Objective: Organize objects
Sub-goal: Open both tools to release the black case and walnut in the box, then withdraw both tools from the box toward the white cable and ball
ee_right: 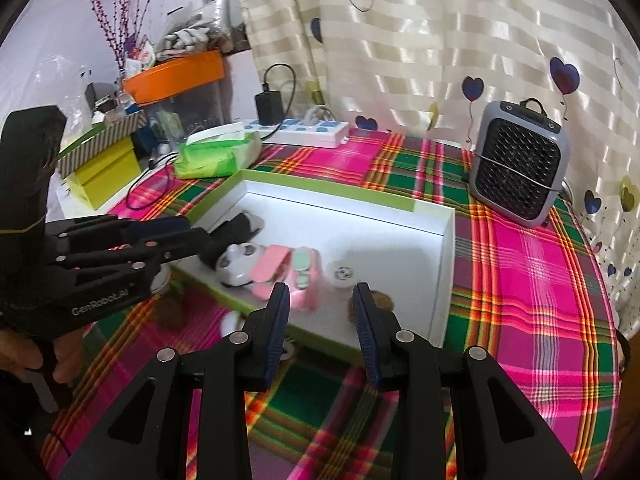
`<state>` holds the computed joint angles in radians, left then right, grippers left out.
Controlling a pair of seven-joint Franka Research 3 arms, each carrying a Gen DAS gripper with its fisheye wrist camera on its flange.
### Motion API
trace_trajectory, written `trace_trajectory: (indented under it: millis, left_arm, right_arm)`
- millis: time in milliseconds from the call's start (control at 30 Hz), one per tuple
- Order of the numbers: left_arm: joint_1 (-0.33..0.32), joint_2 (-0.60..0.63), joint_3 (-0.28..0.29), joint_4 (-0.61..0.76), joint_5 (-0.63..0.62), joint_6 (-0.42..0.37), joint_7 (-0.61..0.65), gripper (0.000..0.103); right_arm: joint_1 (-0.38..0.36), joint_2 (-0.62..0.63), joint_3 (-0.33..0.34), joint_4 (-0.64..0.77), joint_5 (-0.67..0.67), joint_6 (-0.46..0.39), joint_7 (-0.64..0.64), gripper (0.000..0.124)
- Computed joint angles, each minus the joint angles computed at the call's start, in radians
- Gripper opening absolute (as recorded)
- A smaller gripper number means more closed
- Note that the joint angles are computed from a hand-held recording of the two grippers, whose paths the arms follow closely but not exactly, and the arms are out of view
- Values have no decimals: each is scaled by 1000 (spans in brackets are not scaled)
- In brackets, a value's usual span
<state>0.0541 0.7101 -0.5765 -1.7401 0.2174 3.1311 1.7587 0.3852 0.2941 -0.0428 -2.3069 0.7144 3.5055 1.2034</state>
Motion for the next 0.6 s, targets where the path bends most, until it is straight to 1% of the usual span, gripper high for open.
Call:
trace_trajectory:
  millis: [300, 600]
  left_arm:
    - [33, -29, -26, -61, 10, 19, -4, 25]
    - [62, -37, -49, -95, 27, 28, -10, 25]
  right_arm:
    - [-20, -11, 45, -38, -44, 34, 45, 34]
    - [-30, -6, 60, -53, -89, 36, 82, 34]
